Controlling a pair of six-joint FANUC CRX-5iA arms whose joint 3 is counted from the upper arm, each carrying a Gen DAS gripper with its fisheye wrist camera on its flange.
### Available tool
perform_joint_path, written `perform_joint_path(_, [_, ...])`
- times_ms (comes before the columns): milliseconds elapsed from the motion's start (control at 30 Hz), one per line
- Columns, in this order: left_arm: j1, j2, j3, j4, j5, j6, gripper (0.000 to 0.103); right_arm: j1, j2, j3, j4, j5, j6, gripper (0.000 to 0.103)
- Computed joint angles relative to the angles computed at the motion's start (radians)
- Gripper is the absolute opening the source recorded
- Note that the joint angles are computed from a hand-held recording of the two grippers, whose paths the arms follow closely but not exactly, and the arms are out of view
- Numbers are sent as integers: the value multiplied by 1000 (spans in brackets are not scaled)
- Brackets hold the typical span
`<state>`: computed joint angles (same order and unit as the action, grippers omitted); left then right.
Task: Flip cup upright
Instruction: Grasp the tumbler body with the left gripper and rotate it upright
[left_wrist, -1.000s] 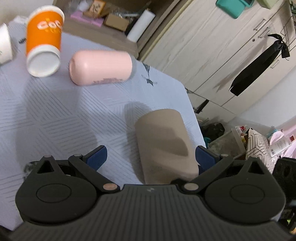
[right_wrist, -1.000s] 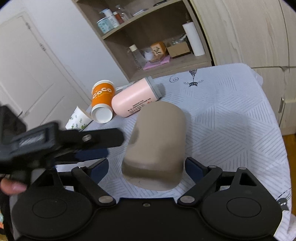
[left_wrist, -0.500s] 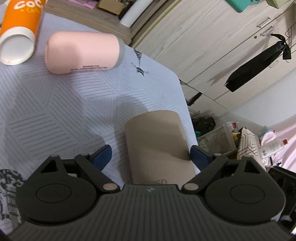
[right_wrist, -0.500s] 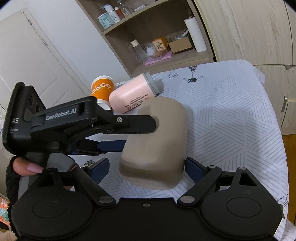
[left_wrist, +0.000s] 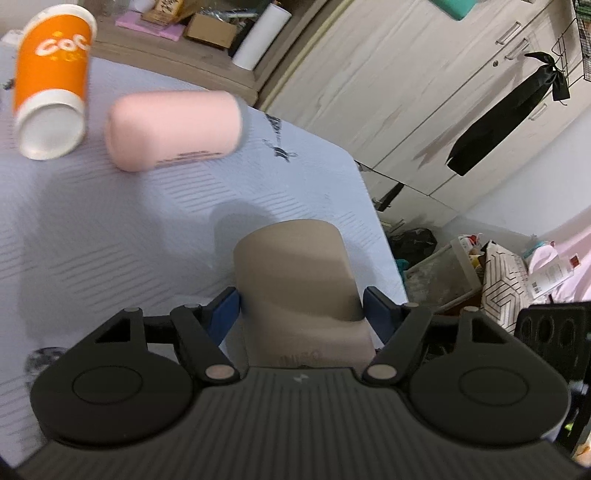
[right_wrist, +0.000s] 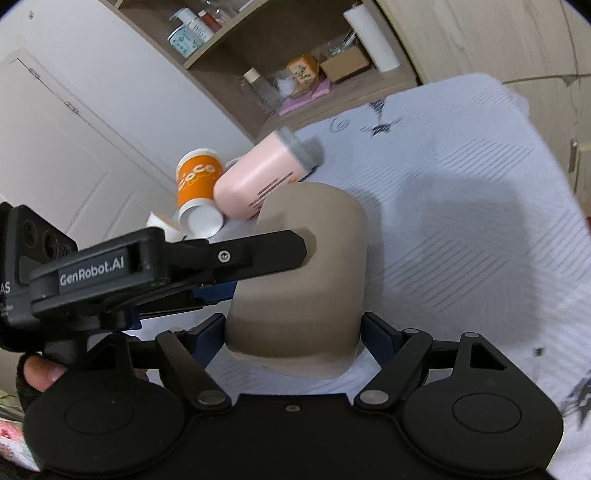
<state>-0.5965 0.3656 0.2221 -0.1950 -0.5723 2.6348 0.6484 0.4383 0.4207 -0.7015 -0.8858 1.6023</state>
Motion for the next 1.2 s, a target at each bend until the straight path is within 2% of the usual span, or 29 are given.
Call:
perform_joint_path(167, [5, -57, -47, -20, -46, 5, 72, 19, 35, 59, -26, -58, -13, 84])
perform_joint_path(233, [23, -84, -98, 18, -12, -19, 72, 31, 50, 87, -21, -84, -21, 84])
perform_joint_path(333, [64, -116, -187, 144, 67, -113, 75, 40, 67, 118, -12, -116, 0, 86])
perform_joint_path(433, [68, -117, -181, 142, 56, -177, 77, 26, 93, 166, -27, -168, 10, 92])
perform_joint_path(500, [87, -112, -201, 224, 80, -270, 78, 20, 106, 188, -20, -181, 5, 93])
perform_joint_path(667, [128, -100, -337, 632, 204, -587, 81, 7, 150, 264, -16, -237, 0, 92])
perform_joint_path(700, [127, -98, -360, 694, 227, -637, 80, 5, 155, 273, -18, -243, 0, 88])
perform_joint_path(733, [125, -99, -368, 706, 242, -644, 80, 0, 156, 277, -30, -252, 7, 84])
perform_joint_path(833, [121, -100, -359, 652, 249, -623, 80, -6, 168, 297, -44, -271, -8, 84])
perform_joint_path(933, [116, -108, -361, 634, 254, -649, 79, -8, 165, 292, -50, -269, -9, 84])
perform_joint_path(1067, [103, -123, -341, 530, 246, -615, 79, 8, 138, 260, -24, -246, 32, 83])
perform_joint_path(1200, [82, -140, -317, 379, 242, -526, 79, 33, 98, 202, 16, -187, 82, 83])
